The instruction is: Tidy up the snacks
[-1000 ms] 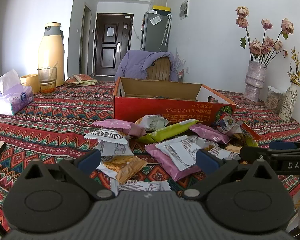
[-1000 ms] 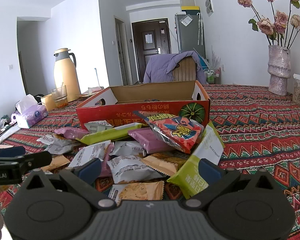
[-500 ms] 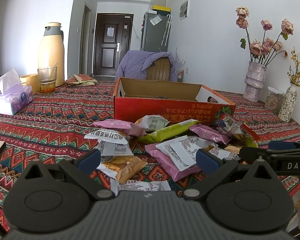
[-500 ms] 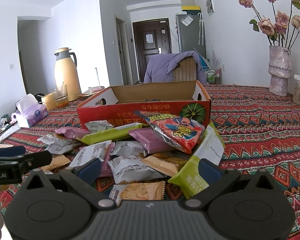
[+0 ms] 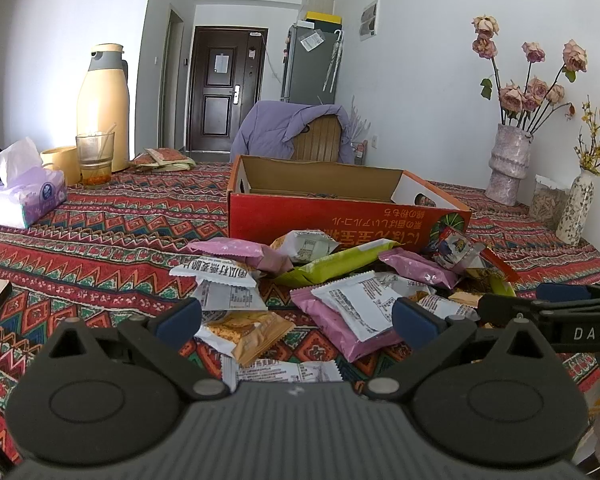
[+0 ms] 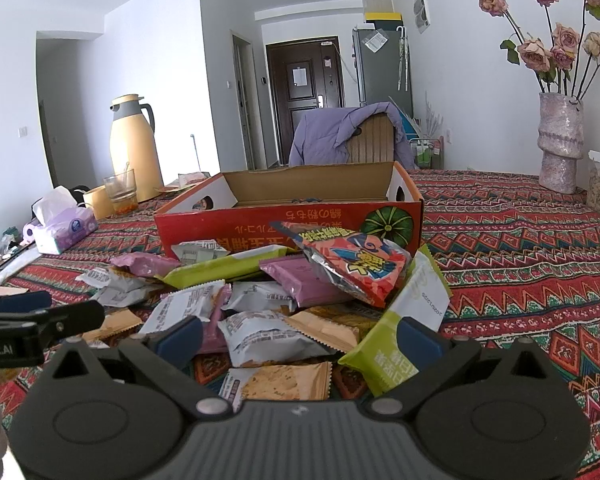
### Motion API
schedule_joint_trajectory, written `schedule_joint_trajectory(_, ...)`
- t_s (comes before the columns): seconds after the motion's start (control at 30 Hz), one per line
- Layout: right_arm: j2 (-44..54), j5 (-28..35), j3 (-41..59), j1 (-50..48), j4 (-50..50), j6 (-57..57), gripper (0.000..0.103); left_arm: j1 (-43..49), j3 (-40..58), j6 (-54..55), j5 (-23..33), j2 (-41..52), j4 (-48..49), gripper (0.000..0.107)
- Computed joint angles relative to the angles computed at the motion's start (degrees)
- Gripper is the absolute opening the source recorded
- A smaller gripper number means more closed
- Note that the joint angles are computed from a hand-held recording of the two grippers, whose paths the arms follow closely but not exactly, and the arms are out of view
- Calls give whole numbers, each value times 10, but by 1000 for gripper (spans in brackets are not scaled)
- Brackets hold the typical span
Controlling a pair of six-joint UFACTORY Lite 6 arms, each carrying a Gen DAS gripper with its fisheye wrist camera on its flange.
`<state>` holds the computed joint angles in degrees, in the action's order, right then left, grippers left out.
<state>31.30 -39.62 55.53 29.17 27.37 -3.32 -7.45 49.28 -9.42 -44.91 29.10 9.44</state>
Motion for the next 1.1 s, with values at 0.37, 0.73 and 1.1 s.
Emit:
schedule_joint_trajectory(0.37,7,6,8,5,6,-3,103,4,1,-8,-2,4,7,103)
schedule_joint_trajectory(0.73,22,28,24,15,2,-15,103,7,4,-11,0,12,8,103)
schedule_joint_trajectory(1.1,26,45,37,33,43,-54,93,14,13,-16,12,22,12,103)
